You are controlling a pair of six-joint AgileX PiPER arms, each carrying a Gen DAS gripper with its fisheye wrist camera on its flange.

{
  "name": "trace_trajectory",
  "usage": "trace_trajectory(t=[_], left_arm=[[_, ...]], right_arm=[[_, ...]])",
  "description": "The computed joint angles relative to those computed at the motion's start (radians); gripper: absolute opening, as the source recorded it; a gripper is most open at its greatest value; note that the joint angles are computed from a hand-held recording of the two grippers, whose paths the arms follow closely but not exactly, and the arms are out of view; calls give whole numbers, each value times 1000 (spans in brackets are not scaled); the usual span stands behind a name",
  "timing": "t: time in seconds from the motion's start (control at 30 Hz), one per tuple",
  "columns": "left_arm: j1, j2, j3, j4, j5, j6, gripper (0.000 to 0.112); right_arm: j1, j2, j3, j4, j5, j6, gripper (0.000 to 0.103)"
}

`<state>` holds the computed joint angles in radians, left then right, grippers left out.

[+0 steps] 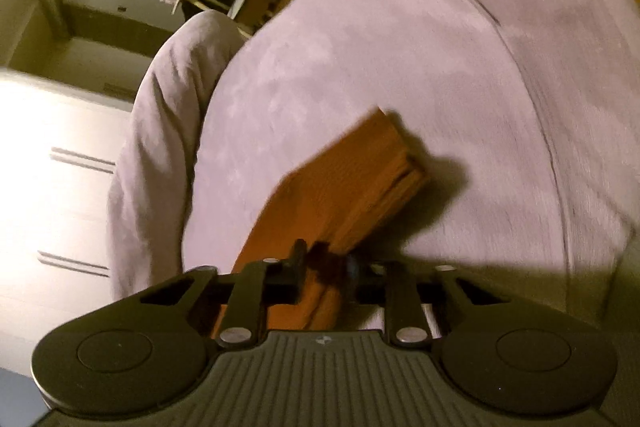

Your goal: Fold small clothes

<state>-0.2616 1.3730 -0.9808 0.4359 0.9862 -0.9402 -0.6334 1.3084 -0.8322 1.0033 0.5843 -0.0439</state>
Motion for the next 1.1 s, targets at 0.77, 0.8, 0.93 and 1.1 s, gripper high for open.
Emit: trace_trajectory(t=[0.77,0.8,0.93,1.1], left_arm=[[24,71,-216,-202,-244,325,103],[23,92,-237,-236,-264,357,103],[64,218,-345,-533,-318,596,103],[105,389,-478,-813,-300,729,102]], right_arm=[[1008,245,-365,-684,-147,99,32],[999,220,-324,-668,-145,96,32],[925,105,-191,-619,-113,39,39],[818,32,-118,-505,-92,-77,41]])
